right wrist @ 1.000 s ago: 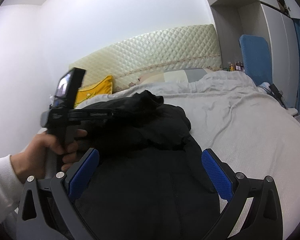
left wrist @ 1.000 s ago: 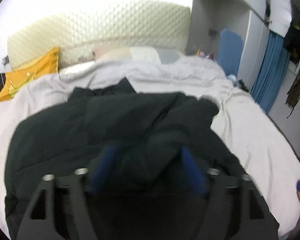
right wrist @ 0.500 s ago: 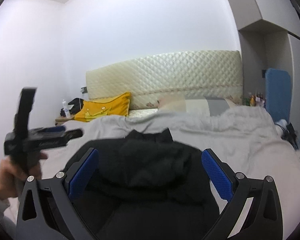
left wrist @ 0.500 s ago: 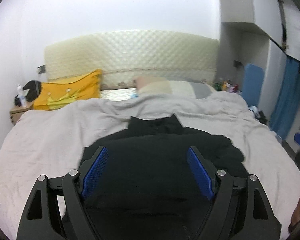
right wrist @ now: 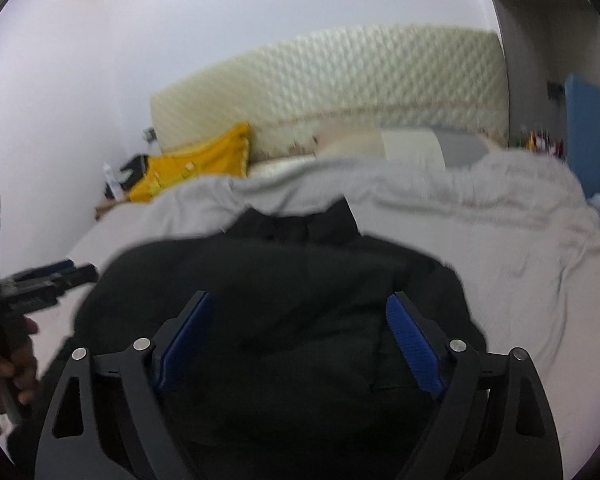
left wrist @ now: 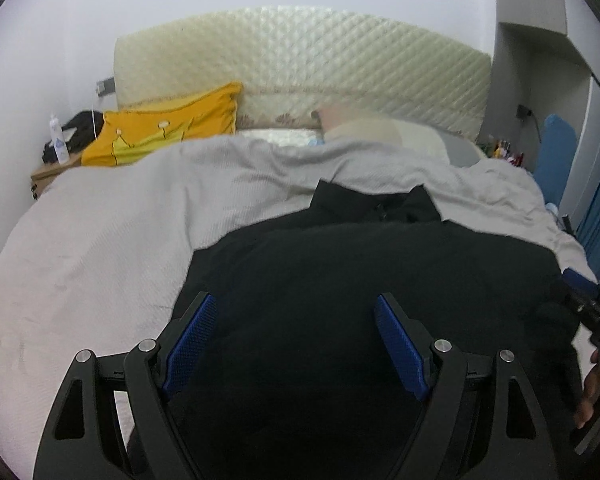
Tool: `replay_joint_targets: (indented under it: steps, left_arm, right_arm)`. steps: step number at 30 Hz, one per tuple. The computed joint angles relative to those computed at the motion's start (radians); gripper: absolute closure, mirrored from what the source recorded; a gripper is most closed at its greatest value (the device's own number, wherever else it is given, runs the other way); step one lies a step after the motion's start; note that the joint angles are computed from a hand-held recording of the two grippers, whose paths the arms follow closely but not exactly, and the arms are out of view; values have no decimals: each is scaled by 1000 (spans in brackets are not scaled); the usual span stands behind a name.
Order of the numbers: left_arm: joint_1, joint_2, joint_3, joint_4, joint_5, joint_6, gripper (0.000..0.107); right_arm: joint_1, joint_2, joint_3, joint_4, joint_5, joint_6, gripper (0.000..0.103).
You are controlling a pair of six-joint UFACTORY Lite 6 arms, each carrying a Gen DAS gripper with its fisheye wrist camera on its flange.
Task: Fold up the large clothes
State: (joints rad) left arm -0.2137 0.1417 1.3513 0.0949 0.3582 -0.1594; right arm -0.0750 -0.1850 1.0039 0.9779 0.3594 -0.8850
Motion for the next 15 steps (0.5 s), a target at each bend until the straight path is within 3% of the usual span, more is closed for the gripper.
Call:
replay_joint_targets:
  steps: [6, 12, 15]
  left_arm:
    - [37, 113, -6, -147, -107, 159, 24]
    - [54, 222, 38, -264, -159, 288, 24]
    - [52, 278, 69, -215, -180, 247, 22]
  right_arm:
    - [28, 123, -30, 313, -63, -327, 15]
    - [78, 259, 28, 451, -113, -459, 7]
    - [98, 313, 54, 525, -146, -545, 6]
